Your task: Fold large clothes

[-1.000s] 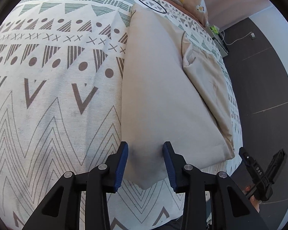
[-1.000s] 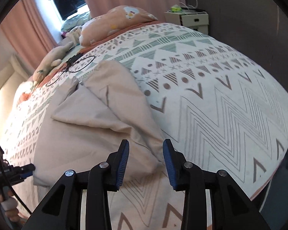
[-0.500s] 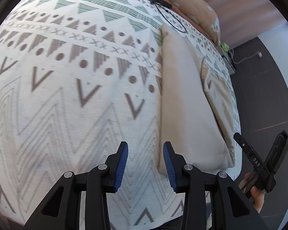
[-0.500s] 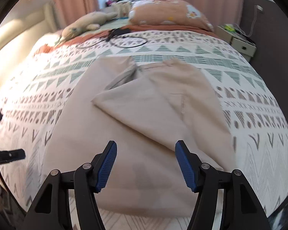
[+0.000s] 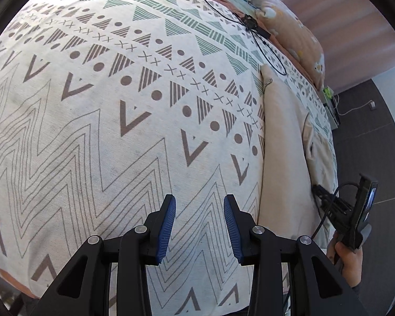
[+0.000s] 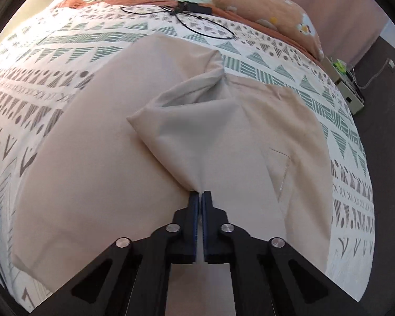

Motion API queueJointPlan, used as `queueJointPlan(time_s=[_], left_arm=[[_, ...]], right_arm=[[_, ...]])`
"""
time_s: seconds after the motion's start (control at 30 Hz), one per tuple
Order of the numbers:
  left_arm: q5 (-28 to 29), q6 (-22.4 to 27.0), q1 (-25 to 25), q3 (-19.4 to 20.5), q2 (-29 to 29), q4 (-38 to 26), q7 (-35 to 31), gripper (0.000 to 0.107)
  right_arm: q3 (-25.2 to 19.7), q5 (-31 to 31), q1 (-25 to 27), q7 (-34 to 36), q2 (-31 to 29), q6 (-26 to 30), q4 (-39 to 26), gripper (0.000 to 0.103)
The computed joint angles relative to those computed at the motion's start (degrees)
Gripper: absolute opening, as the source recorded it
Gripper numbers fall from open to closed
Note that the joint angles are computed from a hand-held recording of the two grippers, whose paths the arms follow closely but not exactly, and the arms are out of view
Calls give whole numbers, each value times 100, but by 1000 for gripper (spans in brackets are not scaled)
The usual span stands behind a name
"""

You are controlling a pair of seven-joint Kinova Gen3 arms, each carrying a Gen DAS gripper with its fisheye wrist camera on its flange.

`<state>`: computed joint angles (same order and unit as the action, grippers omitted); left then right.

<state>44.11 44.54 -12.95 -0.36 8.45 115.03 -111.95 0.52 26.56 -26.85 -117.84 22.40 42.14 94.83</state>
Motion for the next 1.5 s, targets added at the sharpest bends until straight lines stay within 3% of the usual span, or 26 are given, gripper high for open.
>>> queueJointPlan(time_s=[0.2,0.47,0.57,0.67,0.7,0.8,0.9,1.0,1.2,1.27,1.37,1.5], left_arm=[[-147,-37,106,42,61,-77,218,39],[-264,-94,223,136,132,-181,412,39],[-407,-164,332,192,219,-334,565,39],[-513,-181,415,260,324,-519,716,39],[-570,-190,458,286,366,-598,784,39],[-747,-210,591,375,489,-839,991,39],[-846,-222,675,468,639,-1062,1095,40],[-909,-207,735,553,865,-1320,1231,40],[-571,-224,677,864,1398,-1800,1200,40],[-548,-218,724,941,1574,-1998,1231,40],[-762,-187,901,958,1851,-2380,1461,40],[-933,-103,983,1047,2259,-2880,1675,40]], right_arm=[[-1034,648,1100,-316,-433,-140,55,2],[149,-577,1153,728,-677,-514,-190,2],[-7,-846,1578,925,-556,-393,-443,2],[-347,-489,1967,510,-420,-340,-568,2],[-320,-450,2014,461,-348,-232,-678,8],[-687,-881,2691,659,-246,-252,-794,42],[-1224,-1580,3488,1087,-201,-576,-668,46],[-1723,-2267,4110,1749,27,-539,-727,46],[-1674,-3501,4302,2990,698,-17,-1264,47],[-1329,-3738,4083,3166,912,175,-1509,47],[-975,-4004,3836,3340,1093,179,-1653,47],[-1258,-3804,4044,3199,1378,144,-1937,47]])
